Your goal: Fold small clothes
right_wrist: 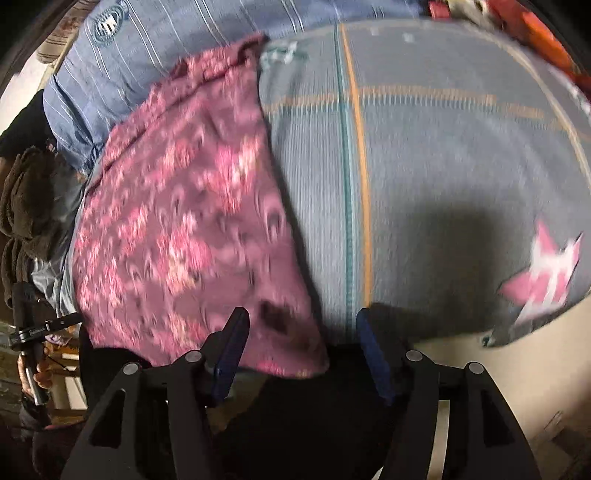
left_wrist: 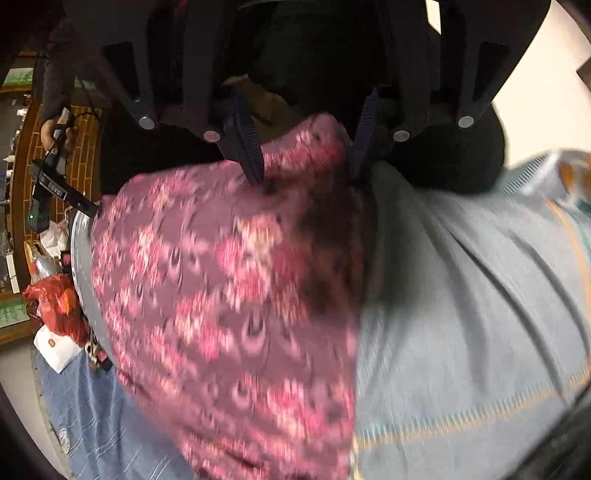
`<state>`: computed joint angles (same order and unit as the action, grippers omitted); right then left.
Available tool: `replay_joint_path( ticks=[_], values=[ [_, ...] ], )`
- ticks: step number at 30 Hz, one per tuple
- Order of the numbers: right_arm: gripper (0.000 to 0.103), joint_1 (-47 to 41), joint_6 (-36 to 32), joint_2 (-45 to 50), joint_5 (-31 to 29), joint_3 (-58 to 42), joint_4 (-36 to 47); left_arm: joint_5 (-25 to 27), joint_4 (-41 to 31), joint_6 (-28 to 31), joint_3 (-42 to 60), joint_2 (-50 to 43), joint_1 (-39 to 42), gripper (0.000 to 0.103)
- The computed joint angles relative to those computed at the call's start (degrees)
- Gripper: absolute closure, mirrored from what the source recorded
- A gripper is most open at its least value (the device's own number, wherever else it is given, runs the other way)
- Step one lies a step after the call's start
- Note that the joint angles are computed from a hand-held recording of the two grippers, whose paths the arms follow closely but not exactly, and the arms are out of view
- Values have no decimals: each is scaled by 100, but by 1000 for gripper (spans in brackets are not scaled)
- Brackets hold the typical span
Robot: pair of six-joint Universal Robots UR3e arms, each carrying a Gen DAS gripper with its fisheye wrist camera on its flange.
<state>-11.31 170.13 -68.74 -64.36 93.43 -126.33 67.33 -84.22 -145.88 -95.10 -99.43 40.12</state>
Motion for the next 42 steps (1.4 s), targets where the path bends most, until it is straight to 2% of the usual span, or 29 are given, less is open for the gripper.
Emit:
replay_joint_path(
  ticks=[4,7,9,10,11,12,14,15,19,22,24,30,34,42],
  values=[
    [37,-34,-204,128,290,-75,182,374,118,-94,-154,-132,-207,57],
    [34,-58,-396,102,411,-27,239,349,332,-73,-355,-76,-236,58],
    [38,-86,-470,76,500,98,137,221,426,-29,-479,-14,-201,76],
    [49,-108,-536,18,495,208,31,193,440,-35,-501,-35,-219,98],
    [61,-154,-646,-56,482,301,28,163,410,-59,-489,-87,-244,97],
    [96,-145,-717,-12,526,252,113,111,431,-60,-534,-53,-219,97],
    [94,-184,-829,-157,662,392,92,-2,303,102,-550,52,-161,97],
    [94,-186,-892,-235,696,416,109,-214,18,311,-498,191,-58,97],
    [94,-497,-1175,-760,1512,737,235,-952,-901,944,-184,575,317,97],
    [94,-671,-1103,-882,2062,723,168,-1467,-1452,1099,258,484,482,97],
    [94,-660,-931,-853,2199,645,5,-1797,-1707,1143,536,342,553,97],
    [94,-464,-181,-546,2311,292,-829,-2199,-1522,845,902,14,517,97],
    [94,-379,329,-94,2484,-293,-1186,-2517,-1517,655,1373,-258,582,97],
    [94,-69,1296,1161,2473,-2171,-1534,-3075,-83,-881,2415,-1314,264,97]
  ],
)
